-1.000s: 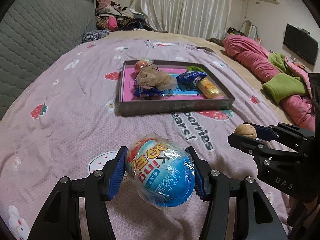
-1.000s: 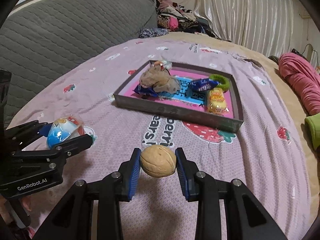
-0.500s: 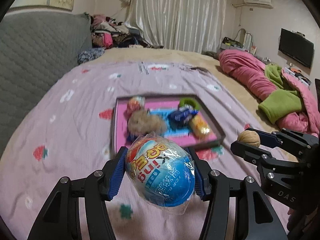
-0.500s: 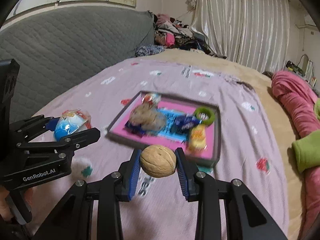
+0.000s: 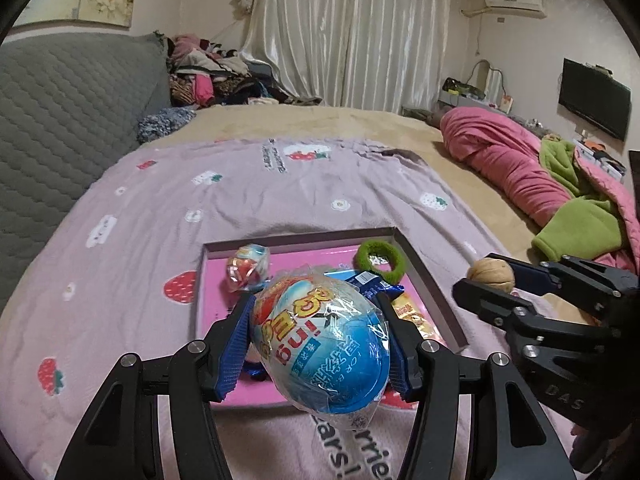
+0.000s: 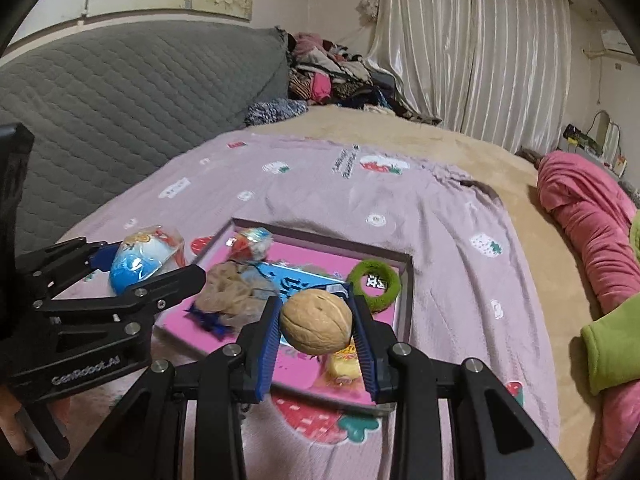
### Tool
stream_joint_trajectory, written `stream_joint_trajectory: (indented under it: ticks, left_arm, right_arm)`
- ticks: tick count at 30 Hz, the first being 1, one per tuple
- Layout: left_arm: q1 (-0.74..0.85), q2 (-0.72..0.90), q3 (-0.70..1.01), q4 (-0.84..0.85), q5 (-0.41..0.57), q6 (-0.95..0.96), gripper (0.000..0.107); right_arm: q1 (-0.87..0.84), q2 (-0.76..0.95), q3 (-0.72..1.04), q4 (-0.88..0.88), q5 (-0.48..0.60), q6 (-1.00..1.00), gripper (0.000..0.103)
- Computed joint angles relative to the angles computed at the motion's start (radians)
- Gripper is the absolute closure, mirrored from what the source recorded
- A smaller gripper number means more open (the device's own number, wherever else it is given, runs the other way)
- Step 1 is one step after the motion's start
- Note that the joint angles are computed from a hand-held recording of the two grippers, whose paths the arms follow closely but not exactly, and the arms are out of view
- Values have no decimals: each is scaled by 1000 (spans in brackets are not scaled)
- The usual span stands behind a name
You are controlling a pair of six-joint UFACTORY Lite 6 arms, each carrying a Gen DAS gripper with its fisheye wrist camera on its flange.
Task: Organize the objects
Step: 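Carry the egg with the left gripper while the right gripper carries the walnut ball over the tray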
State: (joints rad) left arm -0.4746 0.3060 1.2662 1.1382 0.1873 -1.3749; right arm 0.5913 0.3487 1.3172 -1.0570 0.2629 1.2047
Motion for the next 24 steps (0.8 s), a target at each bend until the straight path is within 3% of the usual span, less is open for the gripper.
stream_joint_trajectory:
  ticks: [4, 11, 19, 24]
  left_arm:
    - [-5, 135, 92, 87, -5, -74, 47]
    - [-9, 310, 199, 286, -27, -280, 47]
    - [-19, 426, 256, 503, -16, -507, 47]
    - [-26, 462, 278, 582, 2, -587, 47]
  right_arm:
    - [-55, 109, 47, -40, -58, 37, 68]
    - [-109, 248, 89, -268, -121, 271, 68]
    - [-139, 338, 132, -551, -146, 560, 68]
    - [-157, 383, 171, -576, -146, 585, 68]
